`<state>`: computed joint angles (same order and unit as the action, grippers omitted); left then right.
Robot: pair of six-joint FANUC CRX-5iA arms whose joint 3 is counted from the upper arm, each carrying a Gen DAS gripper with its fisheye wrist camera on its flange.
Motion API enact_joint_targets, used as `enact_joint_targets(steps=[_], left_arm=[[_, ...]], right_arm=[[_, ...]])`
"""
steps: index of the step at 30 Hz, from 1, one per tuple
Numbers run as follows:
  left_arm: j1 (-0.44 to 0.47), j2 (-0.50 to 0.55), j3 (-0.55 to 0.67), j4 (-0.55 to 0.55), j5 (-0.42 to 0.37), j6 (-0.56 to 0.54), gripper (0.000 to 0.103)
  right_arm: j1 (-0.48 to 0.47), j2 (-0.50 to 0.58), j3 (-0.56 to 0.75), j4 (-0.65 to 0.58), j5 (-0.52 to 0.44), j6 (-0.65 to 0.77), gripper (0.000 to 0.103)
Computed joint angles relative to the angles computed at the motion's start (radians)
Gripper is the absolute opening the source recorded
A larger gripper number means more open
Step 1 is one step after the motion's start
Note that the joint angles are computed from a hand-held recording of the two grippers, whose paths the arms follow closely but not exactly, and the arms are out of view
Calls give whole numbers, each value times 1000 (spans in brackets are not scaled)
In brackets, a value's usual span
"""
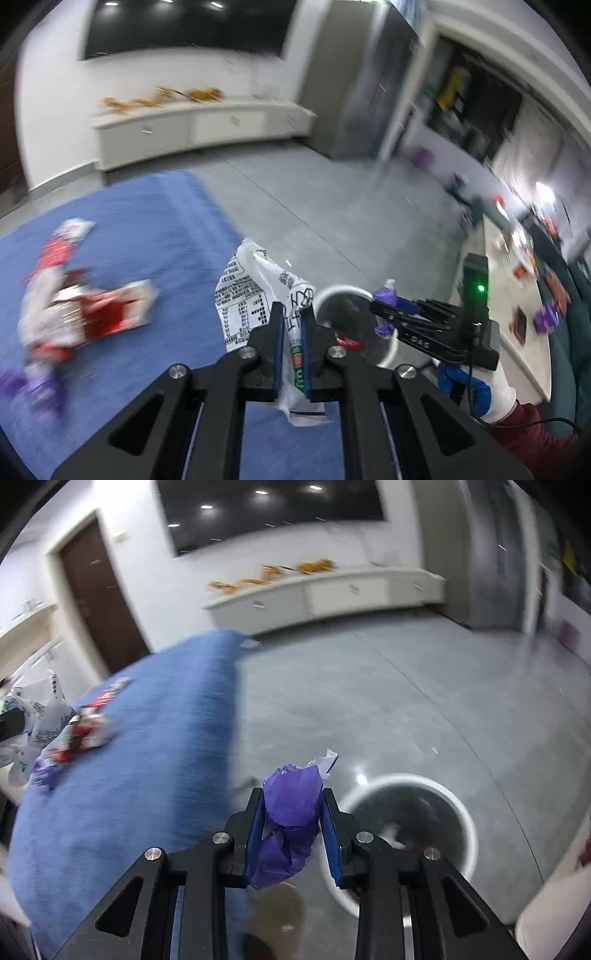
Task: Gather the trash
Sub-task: 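Carry both wrappers over the bin and open both tools to drop them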
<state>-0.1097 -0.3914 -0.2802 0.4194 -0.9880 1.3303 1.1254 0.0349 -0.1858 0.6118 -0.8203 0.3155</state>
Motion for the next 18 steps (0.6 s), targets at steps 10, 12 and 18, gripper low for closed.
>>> enact_joint_targets(steps=[10, 12, 18], left_arm=[[-267, 464, 292, -66, 4, 112, 11], [-284, 523, 332, -63, -1, 131, 11], [-307, 651, 401, -20, -23, 178, 13]], right_arm=[[-138, -37, -102, -127, -15, 35, 29], [-148, -28, -102, -144, -21, 51, 30], [-174, -19, -119, -170, -24, 45, 45]])
